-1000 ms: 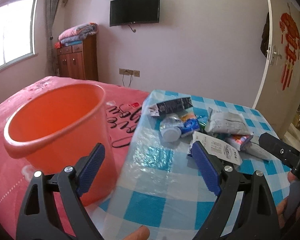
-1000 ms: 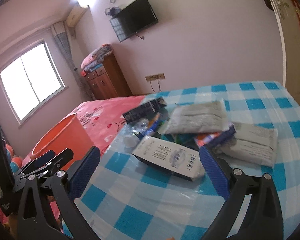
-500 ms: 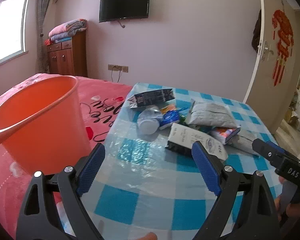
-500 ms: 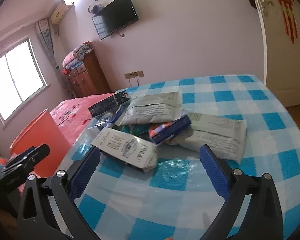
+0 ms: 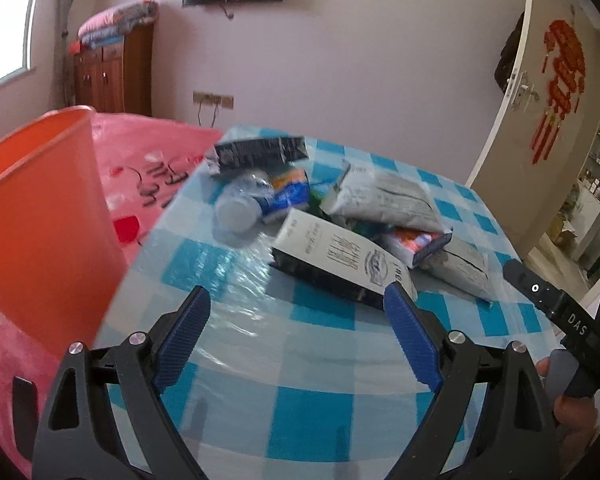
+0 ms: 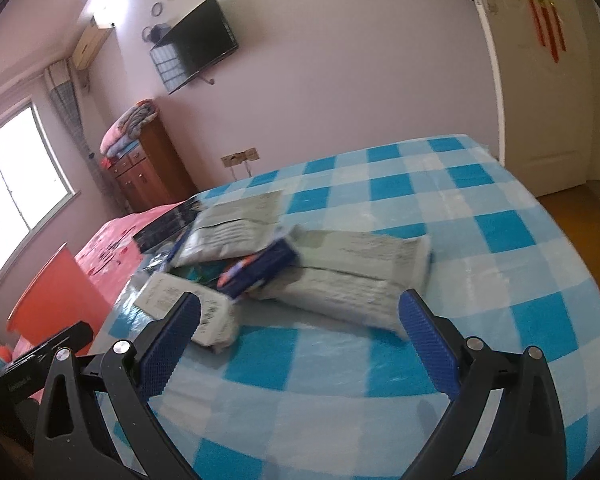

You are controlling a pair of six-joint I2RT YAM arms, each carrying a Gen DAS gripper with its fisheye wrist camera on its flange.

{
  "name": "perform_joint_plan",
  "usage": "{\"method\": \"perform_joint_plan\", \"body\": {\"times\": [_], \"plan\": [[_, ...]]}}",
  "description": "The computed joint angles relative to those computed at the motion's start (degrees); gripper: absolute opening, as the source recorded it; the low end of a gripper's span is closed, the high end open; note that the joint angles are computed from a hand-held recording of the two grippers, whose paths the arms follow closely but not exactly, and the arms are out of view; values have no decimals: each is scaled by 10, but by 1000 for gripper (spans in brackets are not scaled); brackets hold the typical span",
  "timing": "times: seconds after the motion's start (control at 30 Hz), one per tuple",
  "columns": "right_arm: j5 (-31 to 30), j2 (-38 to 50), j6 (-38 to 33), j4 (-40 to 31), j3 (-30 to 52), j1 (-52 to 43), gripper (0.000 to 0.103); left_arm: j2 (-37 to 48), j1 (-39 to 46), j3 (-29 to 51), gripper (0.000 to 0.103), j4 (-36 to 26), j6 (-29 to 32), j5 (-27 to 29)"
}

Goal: Collect trash
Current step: 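Move both tools back over the table toward the remaining trash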

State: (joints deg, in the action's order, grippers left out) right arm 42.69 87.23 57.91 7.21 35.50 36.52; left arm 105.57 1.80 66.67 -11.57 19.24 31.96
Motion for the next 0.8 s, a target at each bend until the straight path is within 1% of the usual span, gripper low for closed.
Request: {"method": "perform_joint_plan", "body": {"times": [0.1,0.27,0.57,0.73,0.77,0.8], "plan": [[-9,-14,-3,2,-17,-15,98,7,-21,13,89,-16,-10,-19],[-56,-30,-27,36,-48,-60,98,20,-52,38,89,-35,-44,-35],[-148,-70,-98,74,-64,-172,97,86,-100,124,89,-70,-160,-77],[-206,-56,-132,93,-47,-234,97,116,-124,166,89,-81,-215,-113],[-221,-48,-136,100,-42,-247,96,121,-128,175,89,-83,-221,-118],[-233,-41,-140,103,-38,-256,91,127,-132,183,89,-85,-229,-124]]}}
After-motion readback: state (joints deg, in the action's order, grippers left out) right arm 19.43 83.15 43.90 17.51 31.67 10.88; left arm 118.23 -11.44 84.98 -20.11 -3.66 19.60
